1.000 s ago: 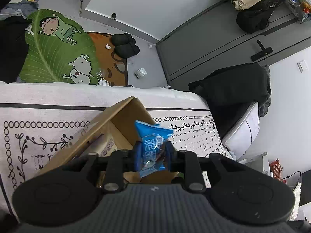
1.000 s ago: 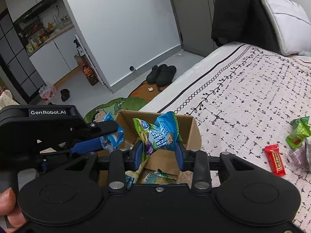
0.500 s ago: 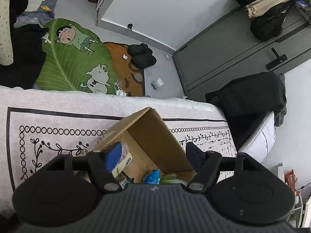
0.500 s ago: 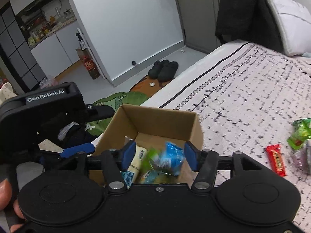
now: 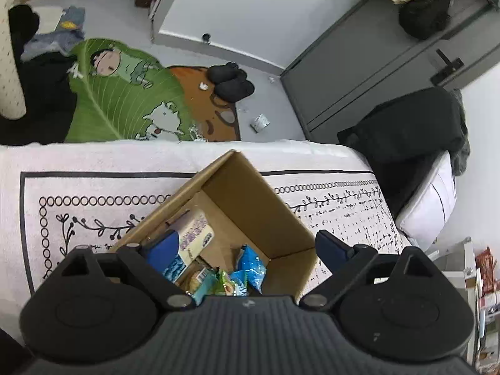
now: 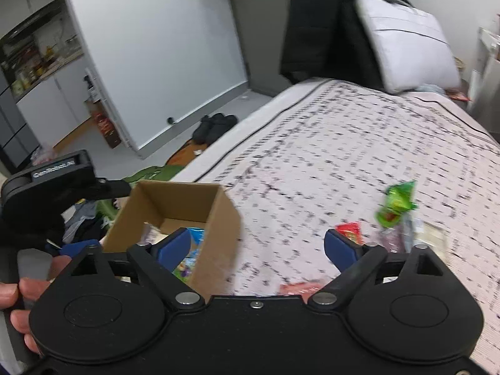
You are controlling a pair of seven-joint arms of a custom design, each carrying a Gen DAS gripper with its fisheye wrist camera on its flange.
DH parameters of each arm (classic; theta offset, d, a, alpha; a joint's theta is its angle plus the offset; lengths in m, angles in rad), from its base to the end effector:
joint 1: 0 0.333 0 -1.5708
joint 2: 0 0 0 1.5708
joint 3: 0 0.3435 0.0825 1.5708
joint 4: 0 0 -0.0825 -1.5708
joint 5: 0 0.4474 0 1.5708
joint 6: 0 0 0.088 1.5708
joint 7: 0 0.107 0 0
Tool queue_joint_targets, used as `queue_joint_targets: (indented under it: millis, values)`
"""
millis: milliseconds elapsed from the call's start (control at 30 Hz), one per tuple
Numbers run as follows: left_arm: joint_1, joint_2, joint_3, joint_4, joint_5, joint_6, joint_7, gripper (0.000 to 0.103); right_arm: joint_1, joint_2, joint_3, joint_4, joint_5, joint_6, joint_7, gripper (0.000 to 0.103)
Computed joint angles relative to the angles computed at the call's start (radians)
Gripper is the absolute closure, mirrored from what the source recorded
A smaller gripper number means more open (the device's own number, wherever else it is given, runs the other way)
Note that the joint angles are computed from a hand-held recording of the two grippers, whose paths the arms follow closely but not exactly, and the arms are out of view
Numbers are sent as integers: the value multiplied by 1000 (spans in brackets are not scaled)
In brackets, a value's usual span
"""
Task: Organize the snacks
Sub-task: 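Carry both held bags over the cardboard box and open both tools, then move both tools back over the remaining snacks on the bed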
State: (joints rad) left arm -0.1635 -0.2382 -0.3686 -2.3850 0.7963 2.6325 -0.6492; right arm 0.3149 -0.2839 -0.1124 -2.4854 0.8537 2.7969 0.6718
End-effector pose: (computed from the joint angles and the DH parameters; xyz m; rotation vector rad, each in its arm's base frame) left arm 0.4586 -0.2953 0.4417 -2.6061 0.6869 -0.9682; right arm 0.5134 0.0686 0.4345 -1.9860 1.3650 -0.3242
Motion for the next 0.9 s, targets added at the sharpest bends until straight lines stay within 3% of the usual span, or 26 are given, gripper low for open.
queue_joint_targets:
  millis: [233, 700, 900]
  values:
    - [-32, 41, -3, 57, -2, -68, 66, 5, -31, -26, -28, -20, -33, 16, -6, 6]
    - [-113, 147, 28, 158, 80, -26, 149, 4, -105, 33, -88, 11, -5, 14, -89, 5]
    - [-153, 198, 40, 210, 125, -24, 200, 4, -140, 85, -96, 42, 111, 7, -199, 6]
